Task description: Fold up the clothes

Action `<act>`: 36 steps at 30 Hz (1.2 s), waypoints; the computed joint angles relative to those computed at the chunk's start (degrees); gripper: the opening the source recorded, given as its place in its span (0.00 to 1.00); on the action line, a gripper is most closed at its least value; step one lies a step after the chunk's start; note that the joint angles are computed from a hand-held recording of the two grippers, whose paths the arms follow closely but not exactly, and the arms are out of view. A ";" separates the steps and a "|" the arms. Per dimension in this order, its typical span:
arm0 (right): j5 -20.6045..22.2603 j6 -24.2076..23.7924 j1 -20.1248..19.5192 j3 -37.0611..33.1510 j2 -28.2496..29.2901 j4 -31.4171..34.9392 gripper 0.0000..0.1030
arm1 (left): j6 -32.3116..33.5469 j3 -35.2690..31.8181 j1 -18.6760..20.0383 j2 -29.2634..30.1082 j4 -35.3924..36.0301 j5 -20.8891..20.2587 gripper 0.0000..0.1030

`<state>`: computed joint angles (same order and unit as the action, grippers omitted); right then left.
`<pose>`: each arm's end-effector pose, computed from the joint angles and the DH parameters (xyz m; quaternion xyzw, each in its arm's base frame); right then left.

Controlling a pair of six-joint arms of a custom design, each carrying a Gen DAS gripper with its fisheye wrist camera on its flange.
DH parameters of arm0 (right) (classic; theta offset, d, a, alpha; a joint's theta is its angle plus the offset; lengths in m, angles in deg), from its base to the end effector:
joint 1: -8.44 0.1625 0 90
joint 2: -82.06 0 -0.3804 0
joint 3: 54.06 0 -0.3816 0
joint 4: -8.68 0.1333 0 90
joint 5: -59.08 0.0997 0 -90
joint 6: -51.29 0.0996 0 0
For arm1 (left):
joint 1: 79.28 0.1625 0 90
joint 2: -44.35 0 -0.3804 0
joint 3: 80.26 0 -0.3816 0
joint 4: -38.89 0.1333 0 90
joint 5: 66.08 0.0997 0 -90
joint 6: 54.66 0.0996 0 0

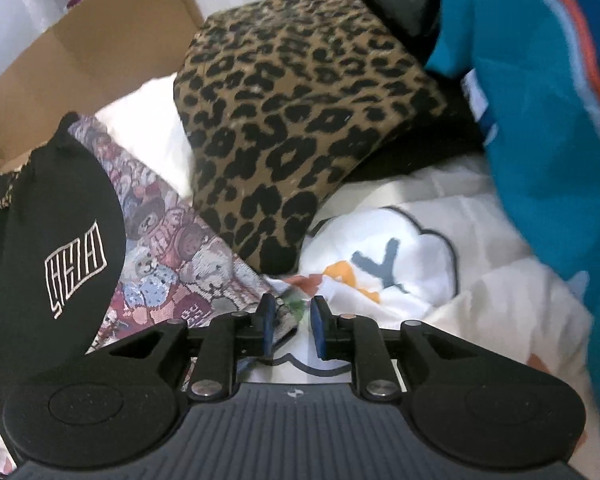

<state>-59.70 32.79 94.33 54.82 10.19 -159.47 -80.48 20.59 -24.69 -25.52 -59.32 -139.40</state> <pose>0.0453 -0.5603 0.2942 0.0270 -0.9107 0.2881 0.2949 -0.1653 -0.5120 0.1967 0.1096 0.9642 0.0957 0.2218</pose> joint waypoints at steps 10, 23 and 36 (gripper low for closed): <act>3.81 4.17 1.35 0.18 -2.72 1.27 0.38 | 6.75 -19.58 -0.82 7.12 11.22 2.67 0.30; 5.80 2.20 5.24 0.61 -1.06 -2.64 0.44 | 19.93 -57.71 0.30 23.53 20.90 14.42 0.40; 3.56 7.43 9.52 -4.81 2.91 1.72 0.44 | 24.49 -56.92 6.83 19.19 13.33 20.19 0.40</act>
<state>-56.14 40.22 103.85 50.02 13.11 -157.76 -55.99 -36.33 -17.86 -6.32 -46.00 -119.21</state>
